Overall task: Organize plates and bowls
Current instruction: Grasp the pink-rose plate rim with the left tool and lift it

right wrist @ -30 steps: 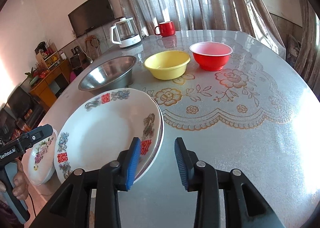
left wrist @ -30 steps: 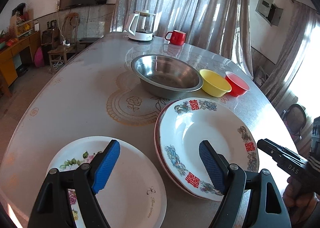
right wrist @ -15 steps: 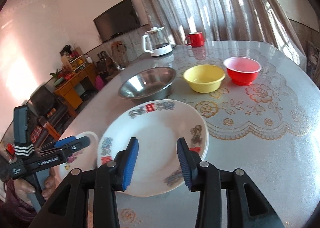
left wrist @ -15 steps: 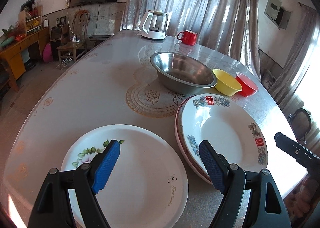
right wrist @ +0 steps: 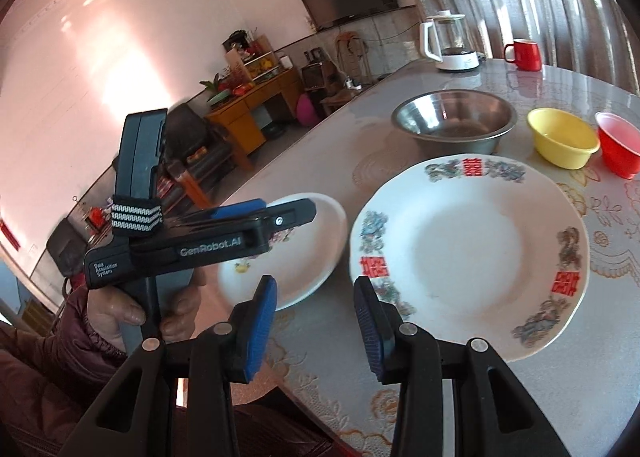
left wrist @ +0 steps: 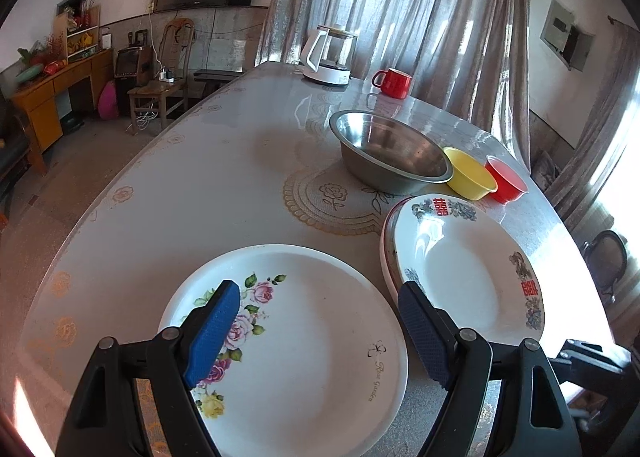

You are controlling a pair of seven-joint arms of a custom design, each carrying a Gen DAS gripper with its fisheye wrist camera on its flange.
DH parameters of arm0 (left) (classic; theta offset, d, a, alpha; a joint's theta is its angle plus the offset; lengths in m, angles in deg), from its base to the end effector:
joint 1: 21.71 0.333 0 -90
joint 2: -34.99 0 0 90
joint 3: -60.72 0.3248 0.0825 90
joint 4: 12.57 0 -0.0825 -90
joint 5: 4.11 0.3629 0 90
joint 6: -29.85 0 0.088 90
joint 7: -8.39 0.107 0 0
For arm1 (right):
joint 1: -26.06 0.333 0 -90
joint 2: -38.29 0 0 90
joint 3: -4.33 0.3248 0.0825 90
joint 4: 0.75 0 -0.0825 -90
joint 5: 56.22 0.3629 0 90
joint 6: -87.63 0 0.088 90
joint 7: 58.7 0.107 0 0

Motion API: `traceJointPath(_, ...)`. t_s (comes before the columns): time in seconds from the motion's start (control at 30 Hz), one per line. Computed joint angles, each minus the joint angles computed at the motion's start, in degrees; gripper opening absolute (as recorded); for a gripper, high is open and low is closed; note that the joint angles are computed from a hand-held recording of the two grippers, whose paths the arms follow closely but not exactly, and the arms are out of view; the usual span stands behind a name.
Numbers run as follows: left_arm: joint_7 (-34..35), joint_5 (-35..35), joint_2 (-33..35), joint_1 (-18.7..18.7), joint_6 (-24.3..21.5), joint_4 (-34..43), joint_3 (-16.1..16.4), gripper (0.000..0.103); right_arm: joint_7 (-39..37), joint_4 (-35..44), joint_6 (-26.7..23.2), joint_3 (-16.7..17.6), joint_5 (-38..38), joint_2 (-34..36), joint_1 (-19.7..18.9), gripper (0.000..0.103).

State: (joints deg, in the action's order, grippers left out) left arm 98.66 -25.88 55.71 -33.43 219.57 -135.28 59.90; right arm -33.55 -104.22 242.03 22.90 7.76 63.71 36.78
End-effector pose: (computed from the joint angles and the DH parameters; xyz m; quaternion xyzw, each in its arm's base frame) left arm 0.6008 -0.0931 0.3503 -0.7078 0.5901 -0.3290 0.2062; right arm 0.6020 0.2761 0.3633 -0.8094 0.4073 0.0231 0.4224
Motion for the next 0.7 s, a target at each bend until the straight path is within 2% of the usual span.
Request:
traceJointPath(0.13, -0.24, -0.28, -0.83, 2.32, 1.10, -1.60, -1.29, 0.082, 2.49, 0.86, -1.44, -0.33, -3.54, 1.28, 1.07, 0.042)
traceJointPath(0.37, -0.55, -2.00, -2.62, 4.98, 2.95, -5.25, -1.05, 0.079, 8.67, 1.51, 0.03, -0.31, -10.96, 2.78, 2.40, 0.047)
traceJointPath(0.47, -0.74, -1.00, -3.03, 9.10, 3.35, -6.89, -3.99, 0.071, 10.28, 2.06, -0.05, 1.10, -12.45, 3.57, 1.56, 0.047)
traceJointPath(0.53, -1.33, 0.59, -2.95, 12.91, 3.74, -7.83, -7.17, 0.066, 10.70, 1.85, 0.23, 1.91, -13.05, 3.67, 1.35, 0.048)
traceJointPath(0.63, -2.21, 1.54, -2.54, 14.77, 3.80, -8.41, -8.46, 0.063, 14.29, 3.07, 0.14, 1.54, -16.68, 4.97, 2.37, 0.048)
traceJointPath(0.7, -2.92, 3.13, -2.08, 17.37, 3.73, -8.39, -10.78, 0.060, 17.18, 4.22, 0.06, 1.34, -19.16, 6.15, 2.92, 0.048)
